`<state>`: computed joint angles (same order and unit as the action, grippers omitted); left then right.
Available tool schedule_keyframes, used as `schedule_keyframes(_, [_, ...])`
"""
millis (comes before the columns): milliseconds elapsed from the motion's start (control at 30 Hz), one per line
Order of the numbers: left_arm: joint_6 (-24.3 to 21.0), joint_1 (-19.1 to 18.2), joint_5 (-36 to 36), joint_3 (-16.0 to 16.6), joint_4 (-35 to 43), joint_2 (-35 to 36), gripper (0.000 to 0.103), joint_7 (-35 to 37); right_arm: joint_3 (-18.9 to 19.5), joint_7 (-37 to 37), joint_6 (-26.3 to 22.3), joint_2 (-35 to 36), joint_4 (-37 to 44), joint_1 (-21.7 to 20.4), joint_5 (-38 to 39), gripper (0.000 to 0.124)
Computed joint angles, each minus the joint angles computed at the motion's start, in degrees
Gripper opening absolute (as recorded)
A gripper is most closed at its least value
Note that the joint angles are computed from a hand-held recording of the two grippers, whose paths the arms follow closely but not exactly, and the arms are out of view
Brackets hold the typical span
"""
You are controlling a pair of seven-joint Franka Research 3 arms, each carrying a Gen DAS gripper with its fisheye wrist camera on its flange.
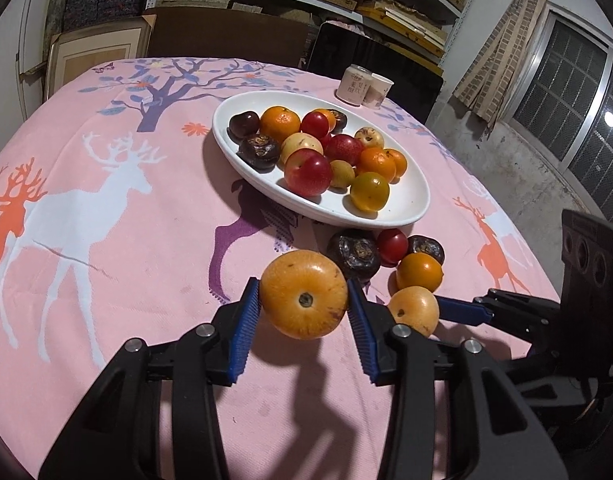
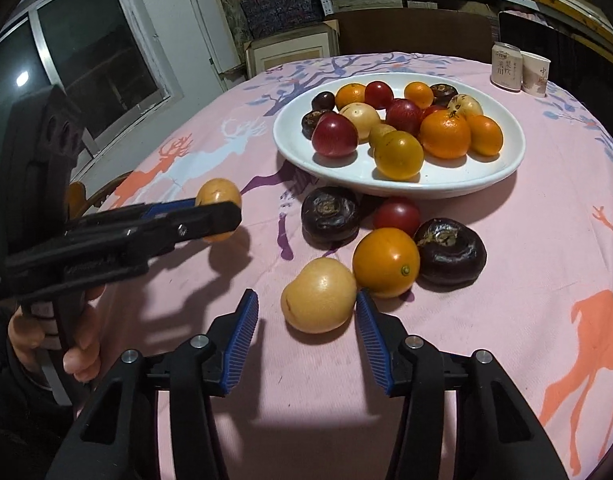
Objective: Organize fruits
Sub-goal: 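Grasp an orange-yellow round fruit with the left tool while the right tool grasps a pale yellow fruit, then carry both fruits onto the plate and open both tools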
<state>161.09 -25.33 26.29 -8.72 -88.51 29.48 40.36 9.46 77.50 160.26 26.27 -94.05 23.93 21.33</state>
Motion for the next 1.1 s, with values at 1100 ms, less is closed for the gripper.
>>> schedule_keyframes(1100, [-19.0,-4.5,6.5,2.4,15.0,8.0,0.043,-0.9,4.2,-10.1,8.3,-8.2,-13.2,-5.5,14.9,0.038])
